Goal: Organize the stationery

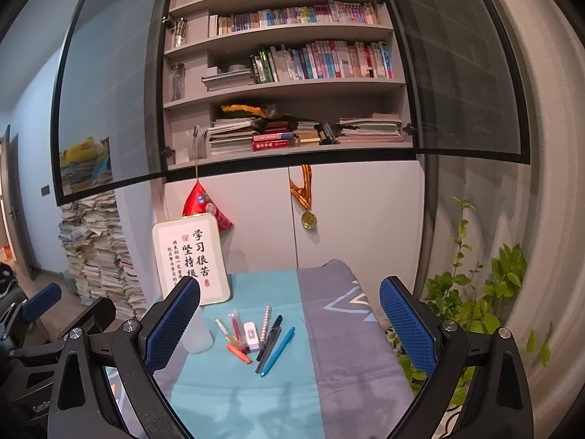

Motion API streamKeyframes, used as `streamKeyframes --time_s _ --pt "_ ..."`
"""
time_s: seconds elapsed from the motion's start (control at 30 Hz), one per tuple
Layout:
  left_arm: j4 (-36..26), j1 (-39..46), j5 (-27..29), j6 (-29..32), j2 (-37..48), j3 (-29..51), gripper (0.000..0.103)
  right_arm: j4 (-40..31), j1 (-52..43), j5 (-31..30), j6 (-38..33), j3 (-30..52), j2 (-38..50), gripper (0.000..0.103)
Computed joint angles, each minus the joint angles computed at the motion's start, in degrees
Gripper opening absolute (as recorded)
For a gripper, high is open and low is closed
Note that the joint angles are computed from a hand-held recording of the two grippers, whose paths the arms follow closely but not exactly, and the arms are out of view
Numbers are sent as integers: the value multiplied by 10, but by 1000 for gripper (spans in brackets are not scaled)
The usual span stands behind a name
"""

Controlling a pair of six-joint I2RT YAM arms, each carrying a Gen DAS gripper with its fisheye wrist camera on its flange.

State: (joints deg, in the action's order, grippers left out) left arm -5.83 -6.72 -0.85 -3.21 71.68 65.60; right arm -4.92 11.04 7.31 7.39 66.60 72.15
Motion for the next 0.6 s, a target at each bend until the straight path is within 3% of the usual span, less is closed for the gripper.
streamKeyframes --time_s 0.6 --pt "-7 1 -8 5 31 20 102 -14 -13 -24 7 31 43 99"
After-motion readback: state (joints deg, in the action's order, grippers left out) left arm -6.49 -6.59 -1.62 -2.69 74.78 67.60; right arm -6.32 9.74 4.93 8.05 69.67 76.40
